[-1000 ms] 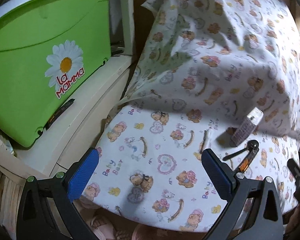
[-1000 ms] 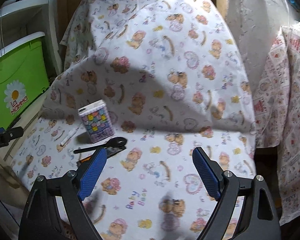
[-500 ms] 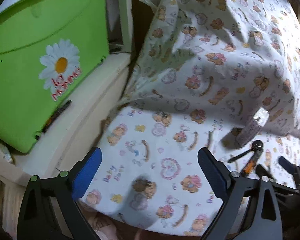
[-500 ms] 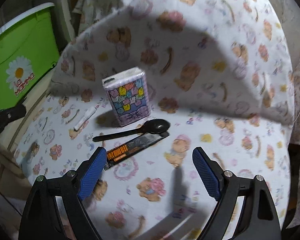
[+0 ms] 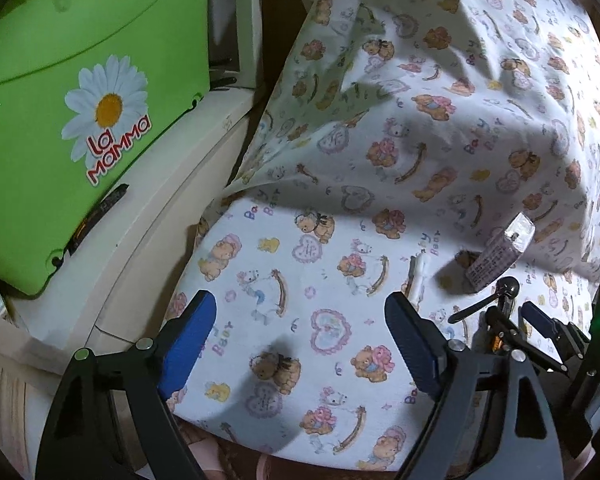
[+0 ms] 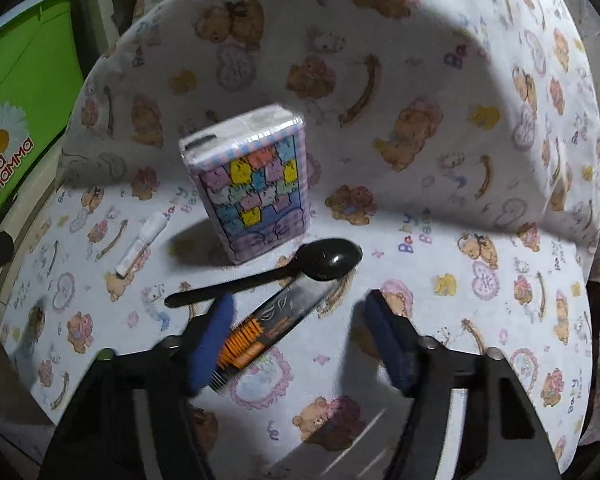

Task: Collect trash
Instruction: 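Grasp the black-and-orange stick packet with the right tool while the left tool grasps the white tube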

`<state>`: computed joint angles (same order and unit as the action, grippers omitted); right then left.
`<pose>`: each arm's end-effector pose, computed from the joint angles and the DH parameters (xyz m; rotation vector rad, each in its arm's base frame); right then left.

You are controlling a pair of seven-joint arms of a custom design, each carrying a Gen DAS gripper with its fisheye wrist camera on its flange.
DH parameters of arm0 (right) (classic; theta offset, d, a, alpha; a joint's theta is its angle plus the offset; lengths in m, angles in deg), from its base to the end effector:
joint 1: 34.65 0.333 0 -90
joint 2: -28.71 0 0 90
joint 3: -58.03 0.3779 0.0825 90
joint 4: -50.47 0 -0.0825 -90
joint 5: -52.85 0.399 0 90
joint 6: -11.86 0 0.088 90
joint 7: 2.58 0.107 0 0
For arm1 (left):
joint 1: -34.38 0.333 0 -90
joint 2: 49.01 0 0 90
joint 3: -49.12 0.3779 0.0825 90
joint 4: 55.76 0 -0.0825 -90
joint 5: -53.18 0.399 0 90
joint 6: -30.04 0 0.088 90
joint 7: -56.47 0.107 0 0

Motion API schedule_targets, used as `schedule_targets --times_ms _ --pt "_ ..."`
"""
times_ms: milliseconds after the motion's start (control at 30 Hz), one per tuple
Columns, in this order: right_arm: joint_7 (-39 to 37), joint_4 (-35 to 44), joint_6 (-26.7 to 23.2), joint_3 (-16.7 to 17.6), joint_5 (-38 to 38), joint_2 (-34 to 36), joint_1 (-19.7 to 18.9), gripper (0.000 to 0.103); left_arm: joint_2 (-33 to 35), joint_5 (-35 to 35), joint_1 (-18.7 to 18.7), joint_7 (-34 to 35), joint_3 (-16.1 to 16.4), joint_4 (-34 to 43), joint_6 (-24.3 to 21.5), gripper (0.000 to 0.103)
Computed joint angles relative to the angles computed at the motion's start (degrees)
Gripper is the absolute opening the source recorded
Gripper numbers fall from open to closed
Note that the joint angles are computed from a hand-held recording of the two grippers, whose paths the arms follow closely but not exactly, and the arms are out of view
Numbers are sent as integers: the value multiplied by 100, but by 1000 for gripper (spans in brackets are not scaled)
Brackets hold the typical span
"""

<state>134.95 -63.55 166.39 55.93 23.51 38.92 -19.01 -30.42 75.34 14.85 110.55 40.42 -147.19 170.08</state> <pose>0.6297 0.1699 0.4825 -1.6998 2.0467 -0.6297 0.6519 -0.3305 0.5595 -1.8281 1.9716 -0.6211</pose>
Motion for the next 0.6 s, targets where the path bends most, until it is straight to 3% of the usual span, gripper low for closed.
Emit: schedule_targets --times_ms 33,100,167,233,367,500,600 --pt "-6 -30 50 -3 5 -15 -10 55 -9 20 -5 10 2 -11 8 85" --pt "-87 -112 176 10 91 -57 -54 32 -25 78 -23 11 11 -29 10 85" --pt "-394 -280 336 53 320 -160 -167 22 -42 198 -67 -67 44 -43 -23 85" --pt "-499 -368 338 48 386 -231 -195 20 -59 273 -83 -140 54 -61 -49 85" --pt "-1609 -788 841 297 1781 -474 -517 17 -47 33 10 -38 -29 -59 -45 85" --pt "-2335 -1118 1194 349 2512 -749 -580 17 67 65 -33 -73 -10 87 -1 84" --pt "-2856 -1193 1213 370 3045 -820 -591 17 365 -433 80 469 -217 491 -65 81"
